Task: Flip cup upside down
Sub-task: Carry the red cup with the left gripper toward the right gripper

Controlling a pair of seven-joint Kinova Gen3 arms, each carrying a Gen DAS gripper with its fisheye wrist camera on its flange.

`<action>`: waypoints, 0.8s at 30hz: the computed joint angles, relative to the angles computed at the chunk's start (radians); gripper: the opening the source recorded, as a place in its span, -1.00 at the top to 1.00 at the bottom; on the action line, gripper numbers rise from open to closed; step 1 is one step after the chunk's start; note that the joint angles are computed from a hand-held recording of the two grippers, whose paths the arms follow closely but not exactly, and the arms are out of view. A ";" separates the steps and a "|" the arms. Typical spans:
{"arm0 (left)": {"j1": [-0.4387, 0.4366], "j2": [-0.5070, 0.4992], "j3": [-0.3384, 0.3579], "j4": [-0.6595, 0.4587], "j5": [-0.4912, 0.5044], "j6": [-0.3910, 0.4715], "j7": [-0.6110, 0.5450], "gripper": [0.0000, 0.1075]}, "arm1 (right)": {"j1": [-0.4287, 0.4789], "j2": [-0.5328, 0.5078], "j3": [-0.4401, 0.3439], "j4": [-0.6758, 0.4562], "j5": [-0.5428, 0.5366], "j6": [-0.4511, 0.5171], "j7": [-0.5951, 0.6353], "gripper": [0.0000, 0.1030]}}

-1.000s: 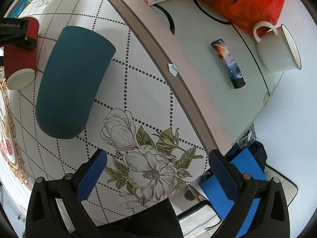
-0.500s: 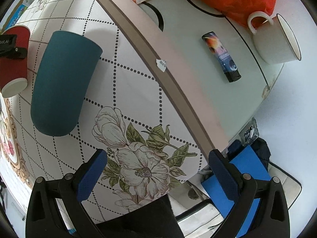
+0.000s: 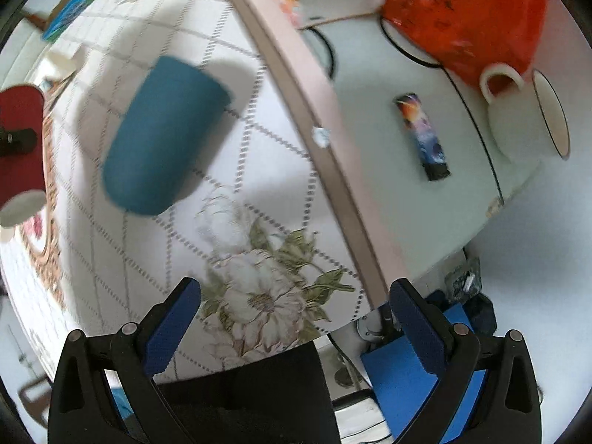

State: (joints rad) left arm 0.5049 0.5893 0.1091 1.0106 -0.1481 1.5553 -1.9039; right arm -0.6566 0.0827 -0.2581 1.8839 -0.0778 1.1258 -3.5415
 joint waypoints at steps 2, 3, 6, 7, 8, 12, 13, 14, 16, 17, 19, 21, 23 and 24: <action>-0.044 0.007 -0.014 0.002 0.004 0.007 -0.018 -0.45 | 0.000 0.022 -0.001 -0.031 0.012 0.003 0.049 -1.00; -0.058 0.001 -0.019 0.020 0.003 0.001 -0.018 -0.45 | -0.002 0.038 -0.001 -0.053 0.018 0.002 0.077 -1.00; -0.099 -0.016 -0.037 0.083 -0.008 -0.021 -0.016 -0.45 | -0.004 0.100 0.012 -0.139 0.034 0.013 0.162 -1.00; -0.115 -0.025 -0.042 0.113 -0.014 -0.036 -0.015 -0.45 | -0.006 0.114 0.017 -0.155 0.035 0.012 0.189 -1.00; -0.128 -0.035 -0.046 0.139 -0.019 -0.049 -0.012 -0.45 | -0.003 0.136 0.024 -0.189 0.037 0.024 0.224 -1.00; -0.189 -0.029 -0.055 0.180 -0.021 -0.067 -0.006 -0.45 | 0.000 0.220 0.048 -0.293 0.035 0.047 0.340 -1.00; -0.200 -0.027 -0.055 0.187 -0.021 -0.074 -0.006 -0.45 | 0.004 0.237 0.056 -0.321 0.034 0.060 0.368 -1.00; -0.216 -0.019 -0.057 0.191 -0.017 -0.076 -0.007 -0.45 | 0.001 0.254 0.062 -0.338 0.034 0.068 0.386 -1.00; -0.238 0.002 -0.054 0.179 -0.005 -0.065 -0.010 -0.45 | -0.008 0.291 0.073 -0.382 0.037 0.091 0.413 -1.00; -0.249 0.010 -0.053 0.178 0.004 -0.062 -0.012 -0.45 | -0.012 0.309 0.080 -0.402 0.039 0.104 0.423 -1.00; -0.259 0.018 -0.049 0.185 0.013 -0.066 -0.018 -0.45 | -0.020 0.345 0.092 -0.446 0.036 0.138 0.431 -1.00; -0.268 0.019 -0.044 0.202 0.020 -0.081 -0.032 -0.46 | -0.022 0.371 0.102 -0.473 0.026 0.147 0.433 -1.00; -0.274 0.016 -0.042 0.225 0.019 -0.103 -0.052 -0.46 | -0.023 0.392 0.109 -0.498 0.018 0.162 0.438 -1.00; -0.278 0.016 -0.040 0.232 0.022 -0.106 -0.061 -0.46 | -0.024 0.416 0.113 -0.527 0.018 0.175 0.442 -1.00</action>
State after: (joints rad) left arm 0.2272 0.6055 0.0692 1.2424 -0.1257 1.4498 -1.9650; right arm -0.6806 0.4990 -0.1446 1.3566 -0.0601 1.3012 -3.0996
